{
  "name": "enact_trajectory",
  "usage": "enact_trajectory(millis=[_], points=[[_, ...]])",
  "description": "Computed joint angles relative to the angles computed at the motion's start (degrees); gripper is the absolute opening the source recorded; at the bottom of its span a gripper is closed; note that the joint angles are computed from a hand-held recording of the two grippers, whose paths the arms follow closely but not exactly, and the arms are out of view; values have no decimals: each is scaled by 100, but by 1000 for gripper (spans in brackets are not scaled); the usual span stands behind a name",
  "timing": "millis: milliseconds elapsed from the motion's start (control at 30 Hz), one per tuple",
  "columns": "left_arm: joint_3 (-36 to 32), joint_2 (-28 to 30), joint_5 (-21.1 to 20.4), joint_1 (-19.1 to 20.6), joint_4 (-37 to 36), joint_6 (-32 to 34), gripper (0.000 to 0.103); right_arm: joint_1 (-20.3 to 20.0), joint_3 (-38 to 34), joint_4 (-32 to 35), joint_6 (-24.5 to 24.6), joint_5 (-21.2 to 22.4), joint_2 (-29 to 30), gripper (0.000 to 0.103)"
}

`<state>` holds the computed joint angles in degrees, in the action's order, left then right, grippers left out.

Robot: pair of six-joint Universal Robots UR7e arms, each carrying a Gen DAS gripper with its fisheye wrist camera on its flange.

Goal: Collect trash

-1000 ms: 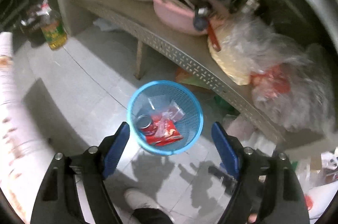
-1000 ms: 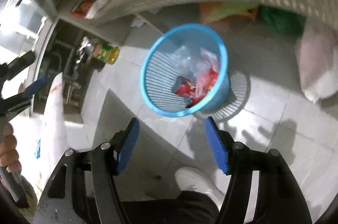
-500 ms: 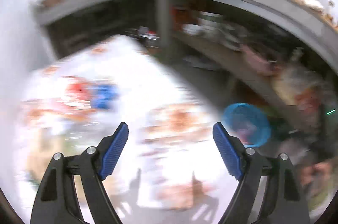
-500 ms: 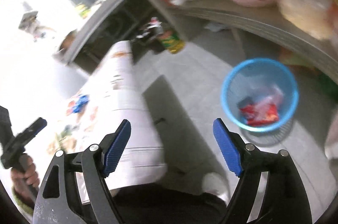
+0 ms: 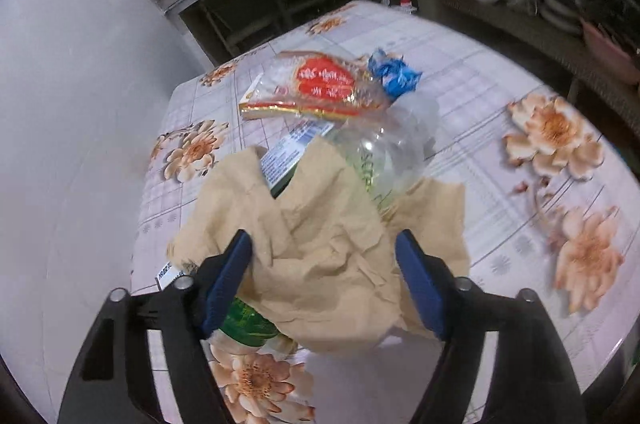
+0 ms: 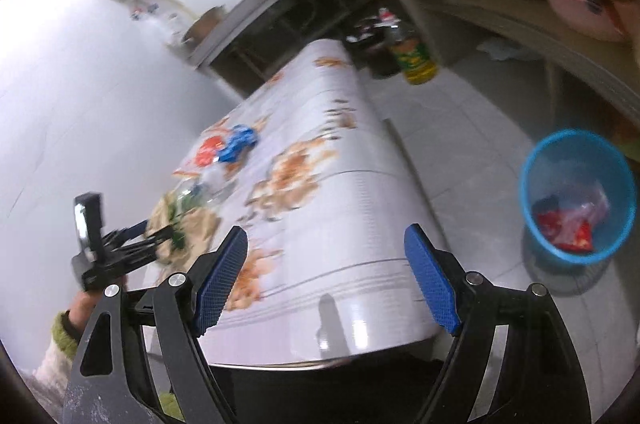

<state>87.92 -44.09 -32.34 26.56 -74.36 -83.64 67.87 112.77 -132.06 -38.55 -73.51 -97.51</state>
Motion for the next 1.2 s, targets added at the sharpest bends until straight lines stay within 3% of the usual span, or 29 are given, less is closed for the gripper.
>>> enact_trajectory(millis=[167, 367, 533, 633, 733, 933, 1100, 1200], points=[[-286, 219, 47, -29, 947, -305, 51, 190, 63, 148, -130, 29, -16, 77], [-413, 205, 68, -124, 1436, -640, 8, 247, 104, 359, -204, 44, -129, 77], [-715, 152, 333, -321, 2471, -1703, 3, 264, 87, 409, -158, 67, -141, 77], [-753, 49, 522, -491, 2550, -1938, 3, 293, 96, 394, -128, 87, -139, 77], [-595, -65, 698, -655, 1911, -1542, 3, 333, 98, 410, -135, 99, -143, 77], [-54, -78, 717, -893, -268, 164, 3, 403, 121, 413, -140, 102, -181, 77], [356, -43, 303, -967, -1383, 773, 3, 436, 132, 414, -106, 56, -181, 77], [773, -128, -247, -921, -2190, 875, 3, 459, 150, 430, -104, 47, -214, 77]])
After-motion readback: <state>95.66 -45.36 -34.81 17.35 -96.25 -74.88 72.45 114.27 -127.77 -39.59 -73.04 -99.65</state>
